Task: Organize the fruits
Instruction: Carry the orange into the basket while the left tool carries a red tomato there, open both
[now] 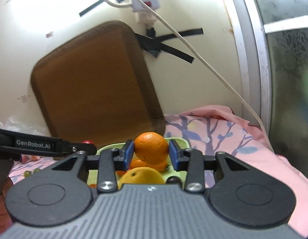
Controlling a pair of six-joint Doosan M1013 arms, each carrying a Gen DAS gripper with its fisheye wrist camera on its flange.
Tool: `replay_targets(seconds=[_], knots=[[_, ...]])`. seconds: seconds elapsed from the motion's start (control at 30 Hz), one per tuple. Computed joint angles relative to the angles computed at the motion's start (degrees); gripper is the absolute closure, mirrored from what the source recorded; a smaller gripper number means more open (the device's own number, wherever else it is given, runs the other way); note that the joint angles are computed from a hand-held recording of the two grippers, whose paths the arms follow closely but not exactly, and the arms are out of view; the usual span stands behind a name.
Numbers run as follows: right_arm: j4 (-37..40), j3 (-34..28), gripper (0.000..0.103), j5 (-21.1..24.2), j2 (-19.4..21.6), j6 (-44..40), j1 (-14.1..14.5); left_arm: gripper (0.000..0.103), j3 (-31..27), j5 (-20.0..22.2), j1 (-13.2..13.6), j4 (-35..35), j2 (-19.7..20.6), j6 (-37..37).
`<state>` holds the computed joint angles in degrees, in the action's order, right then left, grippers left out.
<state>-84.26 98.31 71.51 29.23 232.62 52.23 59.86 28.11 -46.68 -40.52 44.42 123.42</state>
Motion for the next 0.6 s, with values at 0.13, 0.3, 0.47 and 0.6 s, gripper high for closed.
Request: replay_targets(seconds=[0.13,0.3,0.47,0.6], knots=[[0.50,0.37,0.061,-1.87,0.22,0.43,-1.01,0.076,-1.12,0.17,-0.42,4.86,0.95,-4.32],[0.46,0.28,0.056,-0.41,0.47,0.14,-0.92,0.065,-1.51,0.40,-0.67,9.73,1.23,-9.35],[-0.76,0.29,0.056,3.08,0.48,2.92,0.22,0.065,4.18,-3.64,1.44,-1.71,-2.77,-0.17],[-2.49,-0.23,0.056,5.78,0.30,4.72,1.34,0.065,11.65,-9.66,4.39,-13.05,-7.49,8.05]])
